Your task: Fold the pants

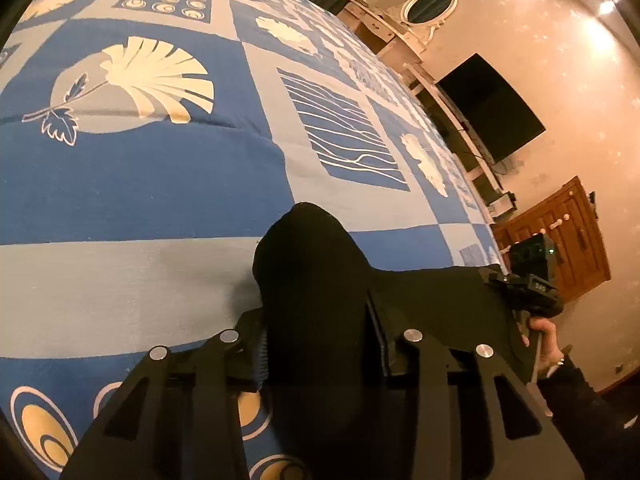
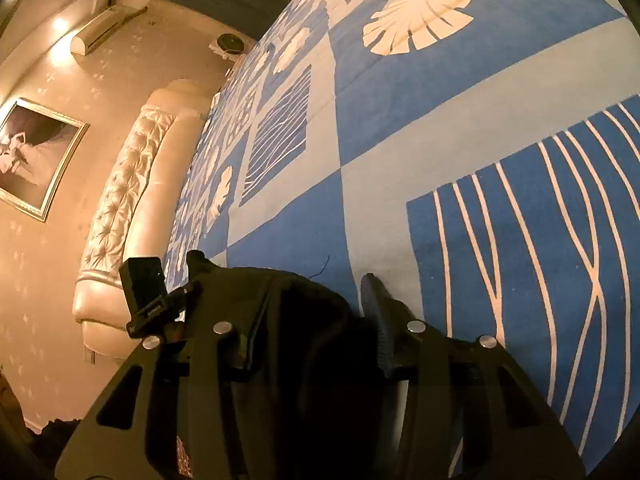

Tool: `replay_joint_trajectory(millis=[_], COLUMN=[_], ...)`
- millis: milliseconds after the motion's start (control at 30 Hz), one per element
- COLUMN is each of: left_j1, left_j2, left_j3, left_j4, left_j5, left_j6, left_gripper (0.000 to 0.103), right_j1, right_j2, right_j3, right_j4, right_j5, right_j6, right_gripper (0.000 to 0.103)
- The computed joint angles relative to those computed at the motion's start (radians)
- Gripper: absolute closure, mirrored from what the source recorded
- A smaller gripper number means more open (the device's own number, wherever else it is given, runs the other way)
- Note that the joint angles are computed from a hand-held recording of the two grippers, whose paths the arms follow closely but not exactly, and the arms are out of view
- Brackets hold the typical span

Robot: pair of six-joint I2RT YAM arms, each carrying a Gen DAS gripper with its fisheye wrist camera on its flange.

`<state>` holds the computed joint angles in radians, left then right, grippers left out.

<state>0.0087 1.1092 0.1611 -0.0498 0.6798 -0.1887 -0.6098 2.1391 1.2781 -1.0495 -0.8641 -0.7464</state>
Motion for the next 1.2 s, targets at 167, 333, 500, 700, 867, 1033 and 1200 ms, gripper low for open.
replay_joint_trajectory(millis=[167,333,500,700,867,1033,1200], left_j1=[-0.027,-0.040,-0.065,-0.067,-0.066,-0.055,-0.060], left_j2=[0.018,0.029,0.010,0.028,0.032,0.037,-0.011], left_j3=[0.011,0.019,0.018,0.026,0.030,0.028,0.019], left_j4=[0.027,0.031,0.023,0.024,0.021,0.024,0.001], left_j5=[-0.046,-0.061,-0.094,-0.094,-0.093,-0.078,-0.099], left_j6=[-0.011,-0.020,-0.036,-0.035,-0.045,-0.050,-0.074], left_gripper=[0.065,0.066,0.066,0.065,0.065,0.065,0.066], right_j1=[-0.003,-0.006,-0.030,-0.030,-0.004,-0.030,-0.036], right_j2=[-0.011,-0.016,0.030,0.004,-0.015,0.006,-0.026], right_j3=[-0.025,-0.033,0.020,0.012,-0.007,-0.003,-0.046], right_j4=[0.032,0.042,-0.070,-0.140,-0.091,-0.101,-0.080], right_j5=[-0.014,-0.022,-0.047,0.039,0.052,0.034,0.001], right_j6=[0.020,0.028,-0.028,-0.161,-0.117,-0.104,-0.084], right_gripper=[0.063,0.061,0.038,0.023,0.027,0.051,0.057])
